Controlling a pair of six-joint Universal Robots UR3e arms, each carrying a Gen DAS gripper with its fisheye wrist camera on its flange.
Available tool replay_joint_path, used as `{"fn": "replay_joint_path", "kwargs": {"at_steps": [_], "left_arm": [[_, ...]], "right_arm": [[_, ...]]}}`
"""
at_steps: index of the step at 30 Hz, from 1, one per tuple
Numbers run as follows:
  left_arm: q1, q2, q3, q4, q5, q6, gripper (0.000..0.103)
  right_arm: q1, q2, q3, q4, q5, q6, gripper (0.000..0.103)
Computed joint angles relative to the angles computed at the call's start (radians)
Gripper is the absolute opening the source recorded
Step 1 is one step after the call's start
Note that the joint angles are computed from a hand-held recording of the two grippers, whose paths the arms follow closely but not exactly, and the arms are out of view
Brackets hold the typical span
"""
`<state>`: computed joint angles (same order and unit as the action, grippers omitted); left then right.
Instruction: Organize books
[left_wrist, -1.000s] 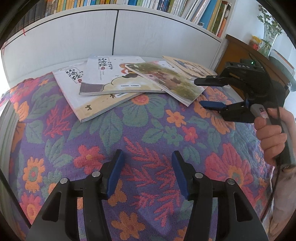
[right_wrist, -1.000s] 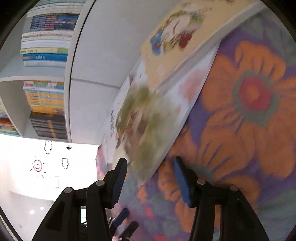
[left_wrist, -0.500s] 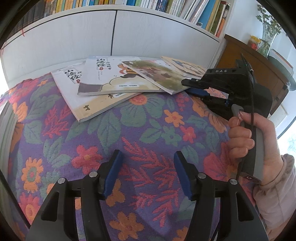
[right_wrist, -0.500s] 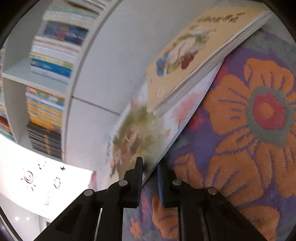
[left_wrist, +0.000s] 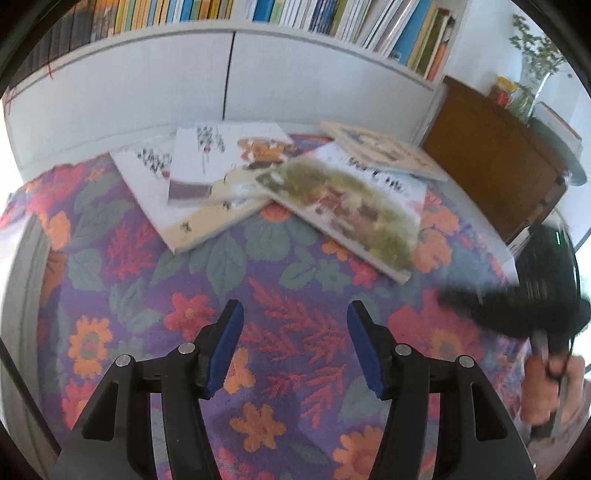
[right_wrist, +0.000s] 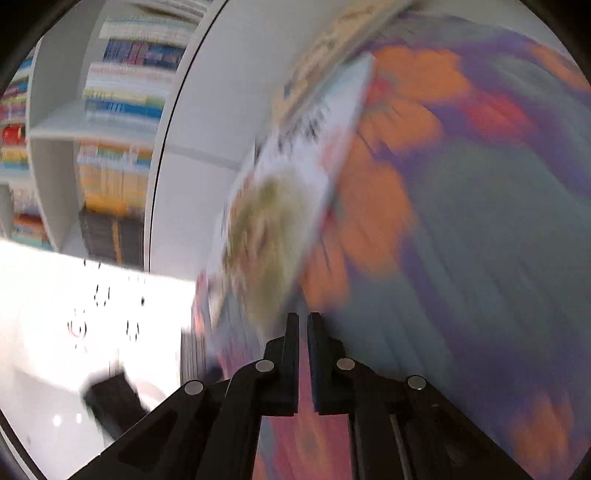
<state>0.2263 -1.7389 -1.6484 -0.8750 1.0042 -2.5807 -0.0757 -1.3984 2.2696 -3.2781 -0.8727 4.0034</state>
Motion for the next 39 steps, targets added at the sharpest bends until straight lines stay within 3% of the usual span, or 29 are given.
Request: {"fn": "replay_joint_path", "kwargs": {"at_steps": [3,5,7,9,12,16,23,27,29,34,39], "left_arm": [[-0.013,-0.028,0.054,0.034,0.009,-0.031,0.056],[-0.022,-0.062,0.110,0.004,0.028,-0.077,0.056],[-0.006,-0.061,0.112,-0.052,-0.014,-0.077,0.056],[0.003,-0.036,0.073,-0.063,-0.013,-0.053,0.056],[0.008,-0.024,0.029,-0.035,0.019,-0.046,0.056],[0.028,-0.061,0.069,-0.084,0.000,-0.068,0.056],[0.029,-0.085,0.087,-0.126,-0.015,-0.043,0.056],[0.032,-0.078,0.079,-0.129,-0.023,-0.036,0.056],[0.041,-0.069,0.074,-0.134,-0.036,-0.032,0.056],[0.060,-0.052,0.086,-0.160,-0.070,-0.004,0.056],[0.056,-0.031,0.081,-0.151,-0.074,0.025,0.056]], "right_arm": [[-0.075,-0.197,0.136,0.157,0.055,-0.118,0.006],[-0.106,-0.211,0.147,0.141,0.053,-0.109,0.014],[-0.095,-0.140,0.089,0.100,0.032,-0.097,0.037],[-0.066,-0.025,0.001,0.041,0.024,-0.026,0.038],[-0.020,0.077,-0.169,0.114,-0.008,0.031,0.041],[-0.009,0.187,-0.282,0.088,0.003,0.117,0.041],[0.038,0.255,-0.391,0.083,-0.075,0.157,0.039],[0.066,0.282,-0.405,0.053,-0.160,0.190,0.009],[0.069,0.312,-0.366,-0.078,-0.173,0.212,0.008],[0.035,0.283,-0.263,-0.168,-0.107,0.261,0.008],[-0.018,0.052,0.032,-0.117,0.029,0.128,0.008]]}}
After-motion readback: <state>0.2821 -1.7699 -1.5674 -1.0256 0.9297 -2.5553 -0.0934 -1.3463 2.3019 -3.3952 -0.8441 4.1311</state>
